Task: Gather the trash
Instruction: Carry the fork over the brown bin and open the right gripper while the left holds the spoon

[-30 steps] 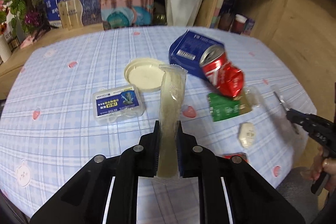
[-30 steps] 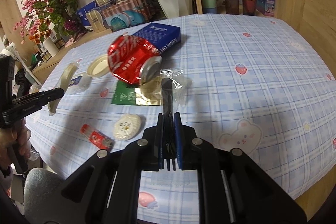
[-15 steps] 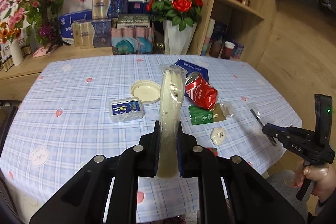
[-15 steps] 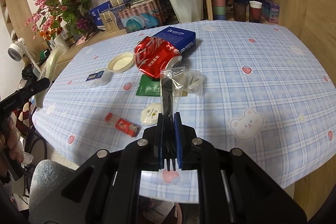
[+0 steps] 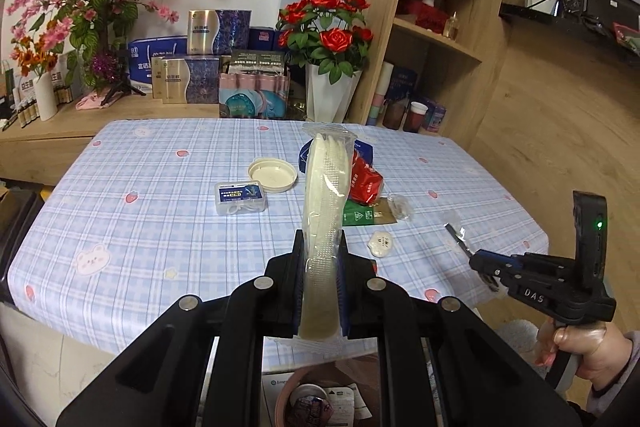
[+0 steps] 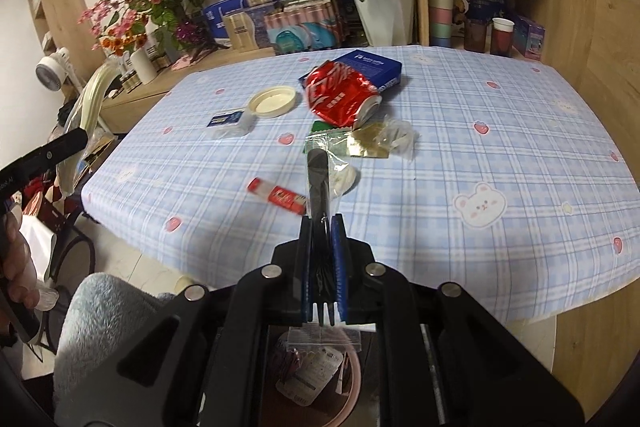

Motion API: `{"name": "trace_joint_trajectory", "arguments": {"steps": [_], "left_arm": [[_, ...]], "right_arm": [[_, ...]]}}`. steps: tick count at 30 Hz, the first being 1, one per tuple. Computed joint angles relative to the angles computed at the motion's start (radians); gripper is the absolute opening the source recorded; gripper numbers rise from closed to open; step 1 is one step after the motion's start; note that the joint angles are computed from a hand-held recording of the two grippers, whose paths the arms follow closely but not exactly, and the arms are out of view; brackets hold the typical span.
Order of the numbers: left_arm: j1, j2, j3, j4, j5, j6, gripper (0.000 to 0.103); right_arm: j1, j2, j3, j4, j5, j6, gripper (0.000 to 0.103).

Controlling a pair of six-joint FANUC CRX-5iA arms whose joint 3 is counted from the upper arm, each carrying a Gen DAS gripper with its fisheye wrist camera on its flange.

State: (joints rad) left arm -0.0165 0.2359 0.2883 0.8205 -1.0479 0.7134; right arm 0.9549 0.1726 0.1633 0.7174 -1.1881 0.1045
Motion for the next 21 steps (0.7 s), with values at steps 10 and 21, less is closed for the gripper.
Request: {"name": "trace_joint_trajectory", "arguments": {"steps": [10, 21], "left_arm": [[0.045, -0.116, -0.136, 0.063, -0.001, -0.058, 0.013], [0.073, -0.175, -0.214, 0.103, -0.009, -0.077, 0.014]], "right_arm": [[0.068, -0.022, -0.025, 0.011, -0.005, -0.034, 0.013], [0.095, -0.004, 0.001, -0.041, 0.02, 0.01, 0.013]]}}
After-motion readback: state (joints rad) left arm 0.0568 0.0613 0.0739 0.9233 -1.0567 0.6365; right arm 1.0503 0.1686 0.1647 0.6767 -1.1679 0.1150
